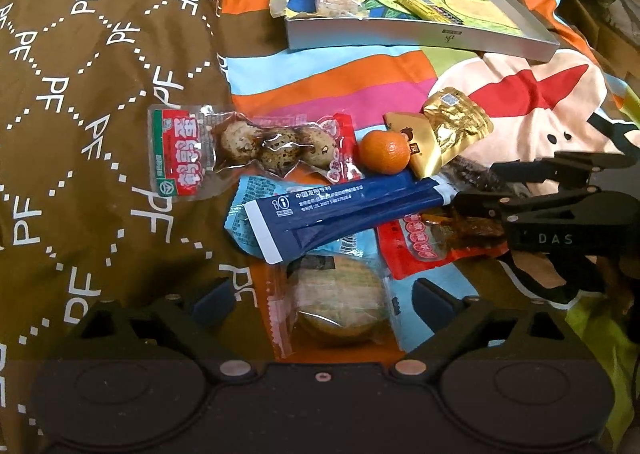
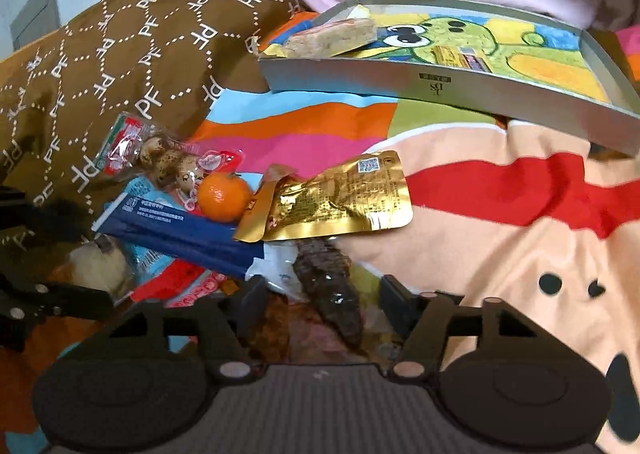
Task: Organize snacks
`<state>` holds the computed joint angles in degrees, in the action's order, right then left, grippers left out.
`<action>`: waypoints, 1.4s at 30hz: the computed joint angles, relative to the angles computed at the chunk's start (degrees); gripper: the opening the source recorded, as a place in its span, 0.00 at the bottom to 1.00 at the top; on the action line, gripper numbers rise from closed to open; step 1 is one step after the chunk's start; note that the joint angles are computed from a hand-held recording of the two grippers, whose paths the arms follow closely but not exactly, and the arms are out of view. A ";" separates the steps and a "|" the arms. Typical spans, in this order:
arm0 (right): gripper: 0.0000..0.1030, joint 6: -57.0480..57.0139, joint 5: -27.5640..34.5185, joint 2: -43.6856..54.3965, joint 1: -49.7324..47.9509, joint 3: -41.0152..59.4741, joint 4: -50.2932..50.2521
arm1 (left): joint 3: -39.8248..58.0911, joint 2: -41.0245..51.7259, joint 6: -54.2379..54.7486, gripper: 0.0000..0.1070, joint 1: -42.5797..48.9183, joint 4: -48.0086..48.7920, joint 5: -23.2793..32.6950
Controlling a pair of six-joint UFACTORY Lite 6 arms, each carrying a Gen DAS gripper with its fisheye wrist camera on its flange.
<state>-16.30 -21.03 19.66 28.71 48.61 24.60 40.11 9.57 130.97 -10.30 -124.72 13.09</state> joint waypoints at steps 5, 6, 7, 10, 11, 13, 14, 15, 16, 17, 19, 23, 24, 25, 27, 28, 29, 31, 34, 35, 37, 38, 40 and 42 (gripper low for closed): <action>0.50 -1.61 -0.84 -2.15 2.62 -2.43 5.85 | 0.15 0.30 -3.90 0.75 0.40 3.82 0.40; 0.50 -2.53 -0.80 -2.59 3.39 -2.79 7.92 | 0.08 0.19 -6.10 0.71 0.61 6.21 0.83; 0.50 -4.17 -1.29 -3.23 4.47 -3.50 11.12 | 0.41 0.36 -10.32 0.68 0.97 10.84 1.48; 0.50 -9.40 -2.53 -4.76 7.28 -4.99 20.41 | 0.05 0.05 -13.51 0.66 1.07 14.61 2.45; 0.50 -11.71 -3.12 -5.36 8.60 -5.43 24.61 | -0.04 -0.07 -13.89 0.66 1.04 15.22 2.63; 0.50 -15.40 -4.49 -6.47 11.07 -6.36 30.86 | 0.17 -0.33 -18.43 0.65 1.05 19.91 2.98; 0.50 -17.39 -5.14 -7.02 12.45 -6.82 34.10 | 0.15 -0.57 -20.71 0.65 1.24 22.29 3.54; 0.50 -18.87 -5.79 -7.52 13.72 -7.27 36.46 | 0.04 -0.66 -21.46 0.65 1.27 23.19 4.09; 0.50 -20.39 -6.12 -7.96 14.82 -7.70 38.37 | 0.16 -0.54 -21.65 0.67 1.01 23.52 4.03; 0.50 -20.78 -6.61 -8.40 15.86 -8.38 39.16 | 0.30 -0.38 -21.24 0.68 0.63 23.21 3.52; 0.50 -20.56 -7.49 -8.60 16.81 -9.01 39.54 | 0.80 0.16 -21.59 0.68 0.37 23.70 3.30; 0.54 -17.14 -7.95 -8.17 16.09 -9.03 37.19 | 1.69 1.18 -22.69 0.70 0.60 25.41 3.55; 0.57 -17.10 -8.11 -7.86 15.93 -8.78 37.20 | 2.00 1.51 -23.13 0.71 0.60 26.16 3.56; 0.57 -17.37 -8.00 -7.32 15.68 -8.29 37.60 | 2.11 1.72 -22.77 0.71 0.51 26.29 3.45; 0.58 -14.74 -7.69 -6.63 15.08 -8.29 35.98 | 2.31 2.20 -21.05 0.72 0.09 25.18 3.00; 0.58 -13.69 -8.11 -6.59 15.19 -8.60 35.34 | 2.43 2.54 -19.86 0.71 -0.23 24.38 2.49; 0.58 -13.47 -8.62 -6.59 15.47 -8.84 35.31 | 2.24 2.60 -17.63 0.70 -0.57 22.42 2.09; 0.58 -13.96 -9.24 -6.33 16.02 -8.79 36.11 | 1.69 2.22 -13.71 0.67 -1.14 18.88 1.20; 0.54 -14.61 -9.90 -6.47 16.88 -9.13 37.45 | 1.11 1.79 -11.52 0.64 -0.98 16.88 1.40; 0.52 -14.93 -10.18 -6.46 17.22 -9.22 38.11 | 1.05 1.72 -11.89 0.64 -0.86 17.12 1.59; 0.48 -15.20 -11.04 -6.58 17.96 -9.62 39.40 | 0.74 1.44 -12.00 0.58 -0.60 17.28 2.11; 0.47 -14.60 -11.46 -6.85 18.28 -10.05 39.38 | 0.54 1.26 -11.72 0.57 -0.53 17.23 2.31; 0.47 -14.28 -12.72 -6.81 19.42 -10.56 40.35 | -0.04 0.85 -9.72 0.57 -0.62 15.78 2.45; 0.47 -17.02 -14.49 -5.97 21.23 -10.19 43.10 | -0.50 0.53 -8.31 0.56 -0.86 14.74 2.54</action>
